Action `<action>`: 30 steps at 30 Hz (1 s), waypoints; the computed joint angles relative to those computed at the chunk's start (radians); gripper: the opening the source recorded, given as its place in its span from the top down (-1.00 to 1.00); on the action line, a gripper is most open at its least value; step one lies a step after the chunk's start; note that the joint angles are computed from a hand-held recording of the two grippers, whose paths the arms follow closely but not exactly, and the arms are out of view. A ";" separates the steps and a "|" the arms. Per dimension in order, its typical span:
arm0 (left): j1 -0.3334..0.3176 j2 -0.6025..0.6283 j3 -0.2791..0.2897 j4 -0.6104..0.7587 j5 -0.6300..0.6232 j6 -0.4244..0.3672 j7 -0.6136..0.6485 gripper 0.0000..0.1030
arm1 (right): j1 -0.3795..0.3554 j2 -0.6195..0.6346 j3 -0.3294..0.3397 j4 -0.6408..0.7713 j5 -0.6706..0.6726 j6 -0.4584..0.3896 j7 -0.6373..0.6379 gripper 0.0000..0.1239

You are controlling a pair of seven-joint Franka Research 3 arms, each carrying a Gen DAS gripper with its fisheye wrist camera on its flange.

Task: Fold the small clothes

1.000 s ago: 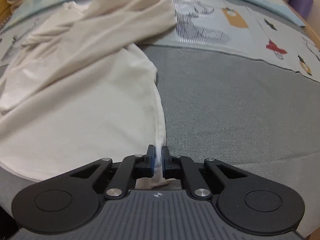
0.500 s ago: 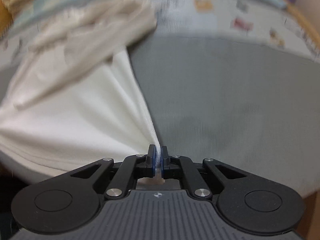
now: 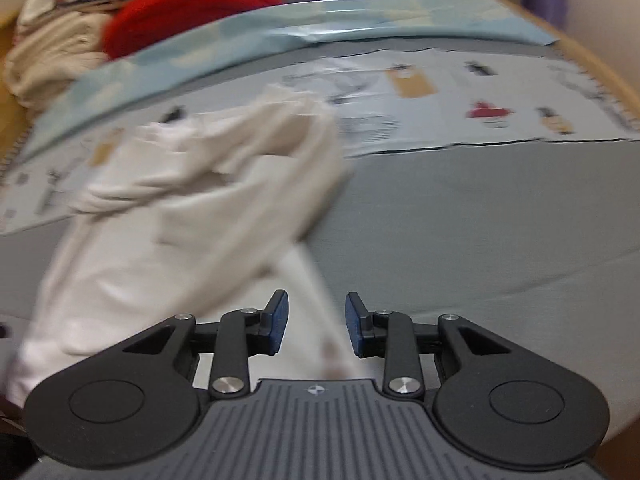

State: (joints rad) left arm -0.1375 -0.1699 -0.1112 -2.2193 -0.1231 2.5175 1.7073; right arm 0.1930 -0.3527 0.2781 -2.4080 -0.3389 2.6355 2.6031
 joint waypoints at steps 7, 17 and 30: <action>-0.001 0.068 -0.027 0.070 0.046 0.033 -0.083 0.84 | 0.132 0.268 -0.077 0.169 0.243 0.072 -0.101 0.47; 0.019 0.148 -0.047 0.133 0.212 0.114 -0.216 0.84 | 0.203 0.382 -0.164 0.269 0.167 0.044 -0.066 0.97; -0.014 0.326 -0.065 0.333 0.504 0.314 -0.542 0.84 | -0.010 0.237 -0.250 0.411 0.042 -0.393 -0.420 0.98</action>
